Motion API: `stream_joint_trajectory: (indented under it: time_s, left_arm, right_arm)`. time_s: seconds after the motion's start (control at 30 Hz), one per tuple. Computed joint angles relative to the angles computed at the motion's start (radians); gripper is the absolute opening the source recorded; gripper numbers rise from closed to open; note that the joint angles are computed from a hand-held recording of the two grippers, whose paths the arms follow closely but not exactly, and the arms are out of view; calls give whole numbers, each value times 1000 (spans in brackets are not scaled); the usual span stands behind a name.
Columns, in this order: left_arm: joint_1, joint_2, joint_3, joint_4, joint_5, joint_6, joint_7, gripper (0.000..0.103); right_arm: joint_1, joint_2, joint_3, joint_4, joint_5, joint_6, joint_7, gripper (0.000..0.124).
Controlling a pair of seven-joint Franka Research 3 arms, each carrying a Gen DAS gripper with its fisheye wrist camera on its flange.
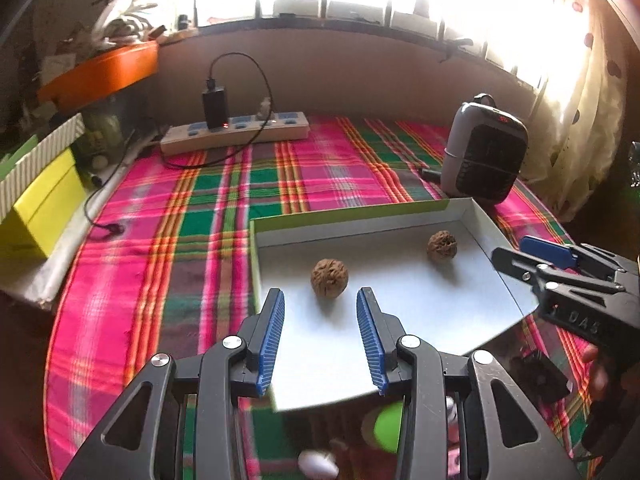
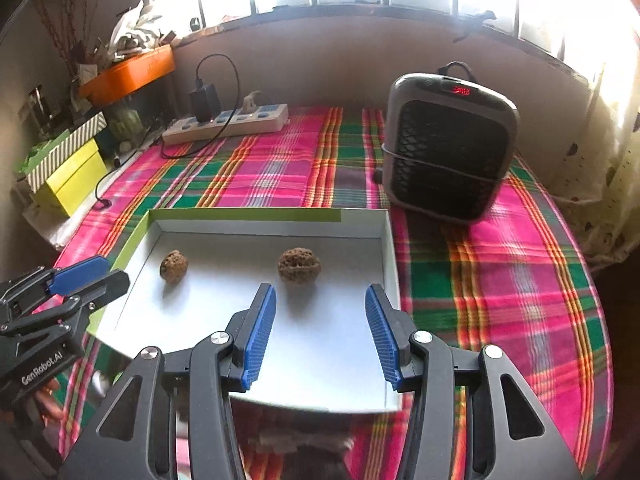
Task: Organize objects
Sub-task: 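Move the left tool to the white knob while the right tool moves to the black flashlight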
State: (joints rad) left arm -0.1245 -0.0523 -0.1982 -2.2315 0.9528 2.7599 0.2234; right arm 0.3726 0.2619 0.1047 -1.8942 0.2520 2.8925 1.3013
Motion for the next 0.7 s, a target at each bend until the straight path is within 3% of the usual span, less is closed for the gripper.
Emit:
stream_joint_trajectory:
  time_s: [0.3,0.7]
  left_arm:
    - [21,-112,-30,-113,58,-11,-123,37]
    - [53,-202,-63,-248,33,72,-149,40]
  right_arm:
    - [-39,-98,35,-132,114,62,-95,48]
    - [-42,-211,34,-300,278,134,-235,48]
